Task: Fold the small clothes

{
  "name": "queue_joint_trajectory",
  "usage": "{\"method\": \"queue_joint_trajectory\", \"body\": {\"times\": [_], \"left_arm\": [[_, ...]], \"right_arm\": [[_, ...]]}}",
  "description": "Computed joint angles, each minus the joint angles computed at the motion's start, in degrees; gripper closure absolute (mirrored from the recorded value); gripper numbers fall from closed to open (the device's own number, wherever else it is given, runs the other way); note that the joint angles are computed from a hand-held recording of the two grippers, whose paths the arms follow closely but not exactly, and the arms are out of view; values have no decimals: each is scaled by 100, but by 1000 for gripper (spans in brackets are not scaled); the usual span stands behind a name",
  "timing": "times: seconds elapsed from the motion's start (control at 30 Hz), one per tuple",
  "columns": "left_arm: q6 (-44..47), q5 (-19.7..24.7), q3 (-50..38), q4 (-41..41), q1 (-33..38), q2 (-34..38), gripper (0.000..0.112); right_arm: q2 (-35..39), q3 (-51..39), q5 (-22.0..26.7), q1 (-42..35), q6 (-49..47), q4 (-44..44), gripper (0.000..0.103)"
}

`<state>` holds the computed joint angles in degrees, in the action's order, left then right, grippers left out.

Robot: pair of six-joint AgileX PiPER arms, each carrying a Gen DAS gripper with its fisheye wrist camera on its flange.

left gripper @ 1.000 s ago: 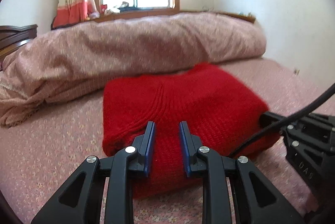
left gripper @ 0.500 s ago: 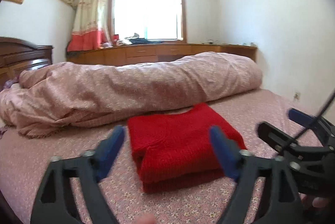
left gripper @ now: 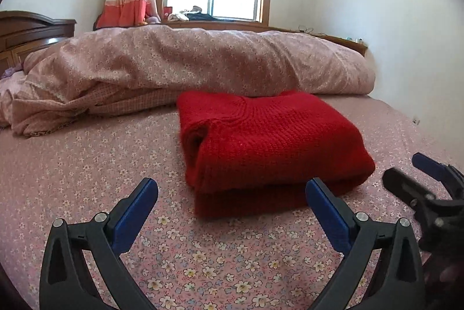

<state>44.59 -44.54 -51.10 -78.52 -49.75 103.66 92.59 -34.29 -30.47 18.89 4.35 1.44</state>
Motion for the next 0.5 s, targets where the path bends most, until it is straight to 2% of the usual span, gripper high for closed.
{"method": "queue_joint_trajectory", "body": {"times": [0.17,0.5], "left_arm": [[162,-118,-50,-105,-121,69,14],[263,-36,-93,-137,-53,77,14]], "right_arm": [[49,-112,90,207,-557,470,0],[27,-89,81,231,-590,521,0]]}}
